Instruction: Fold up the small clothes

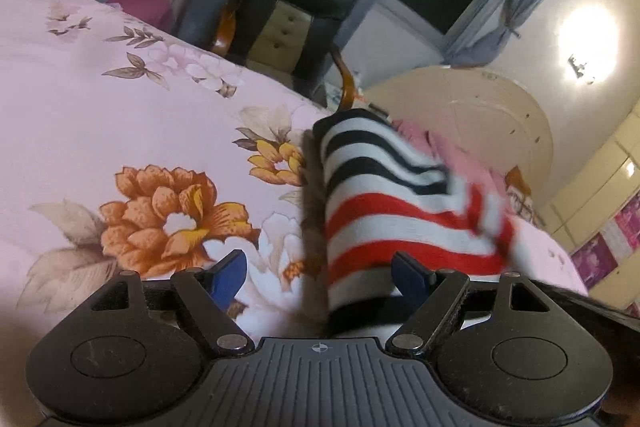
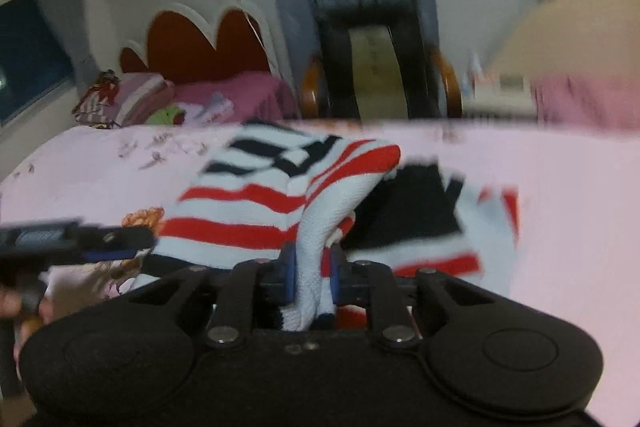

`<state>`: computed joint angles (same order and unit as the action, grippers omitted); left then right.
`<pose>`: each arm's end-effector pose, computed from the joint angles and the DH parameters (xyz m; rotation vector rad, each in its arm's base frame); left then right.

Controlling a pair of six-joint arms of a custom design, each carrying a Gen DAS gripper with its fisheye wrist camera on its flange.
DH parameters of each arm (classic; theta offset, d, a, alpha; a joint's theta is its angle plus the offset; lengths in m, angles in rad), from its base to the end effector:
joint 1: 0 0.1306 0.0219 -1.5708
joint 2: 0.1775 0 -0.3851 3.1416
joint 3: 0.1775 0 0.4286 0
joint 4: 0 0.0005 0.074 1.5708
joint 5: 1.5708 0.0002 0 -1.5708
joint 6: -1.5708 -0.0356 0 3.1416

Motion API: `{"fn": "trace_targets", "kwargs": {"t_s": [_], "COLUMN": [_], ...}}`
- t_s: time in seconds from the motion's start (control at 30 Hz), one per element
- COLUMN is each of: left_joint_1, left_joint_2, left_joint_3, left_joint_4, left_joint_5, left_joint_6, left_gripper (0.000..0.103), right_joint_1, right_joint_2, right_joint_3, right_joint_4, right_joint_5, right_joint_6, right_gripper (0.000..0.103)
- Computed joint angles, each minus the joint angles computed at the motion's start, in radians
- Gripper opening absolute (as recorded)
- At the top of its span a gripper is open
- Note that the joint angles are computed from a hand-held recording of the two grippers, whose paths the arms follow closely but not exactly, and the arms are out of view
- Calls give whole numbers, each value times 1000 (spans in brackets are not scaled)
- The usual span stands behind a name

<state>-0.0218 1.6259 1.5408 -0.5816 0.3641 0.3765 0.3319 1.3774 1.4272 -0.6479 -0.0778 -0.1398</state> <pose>0.6215 -0.0267 0.4024 -0.1989 2.2499 -0.6221 0.5043 0.1762 0.4752 -0.2546 2.1737 0.3531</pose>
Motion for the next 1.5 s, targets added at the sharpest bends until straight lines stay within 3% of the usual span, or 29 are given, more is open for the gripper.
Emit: {"fn": "trace_targets", "kwargs": {"t_s": [0.17, 0.27, 0.37, 0.57, 0.7, 0.77, 0.87, 0.93, 1.0, 1.13, 1.2, 1.33, 1.37, 1.4, 1.5], "left_joint_1": [-50, -91, -121, -129, -127, -125, -125, -125, -126, -135, -141, -145, -144, -142, -134], "left_joint_2": [44, 69, 93, 102, 106, 108, 109, 116, 124, 145, 150, 138, 123, 98, 7], "left_joint_3": [70, 107, 131, 123, 128, 129, 133, 148, 166, 206, 213, 207, 195, 169, 67], "left_joint_4": [-32, -56, -85, -72, -78, -79, -88, -106, -126, -161, -170, -175, -168, -145, -80], "left_joint_5": [15, -14, -25, -12, -5, -2, -3, -2, -1, -17, -25, -42, -51, -57, -46], "left_joint_6": [-83, -145, -180, -156, -160, -161, -164, -173, -186, -242, -257, -269, -273, -276, -293], "left_gripper": [79, 79, 79, 79, 79, 79, 79, 79, 79, 79, 79, 79, 79, 79, 79], "right_joint_1": [-13, -48, -87, -137, -169, -196, -227, -232, -234, -203, -195, -189, -186, -183, -171], "right_joint_2": [-80, -97, -84, -91, -99, -86, -15, 27, 38, 28, 46, 46, 32, 17, -55], "right_joint_3": [-85, -118, -138, -206, -193, -179, -108, -67, -61, -70, -56, -55, -53, -56, -91], "right_joint_4": [114, 142, 120, 141, 151, 180, 134, 100, 130, 173, 109, 62, 50, 57, 92], "right_joint_5": [58, 56, 54, -18, -86, -115, -172, -183, -198, -88, -30, -1, 13, 25, 7], "right_joint_6": [42, 16, -35, -157, -271, -354, -423, -424, -404, -191, -127, -144, -162, -172, -143], "right_gripper": [16, 16, 16, 17, 33, 35, 35, 28, 12, 10, 9, 14, 22, 24, 17]}}
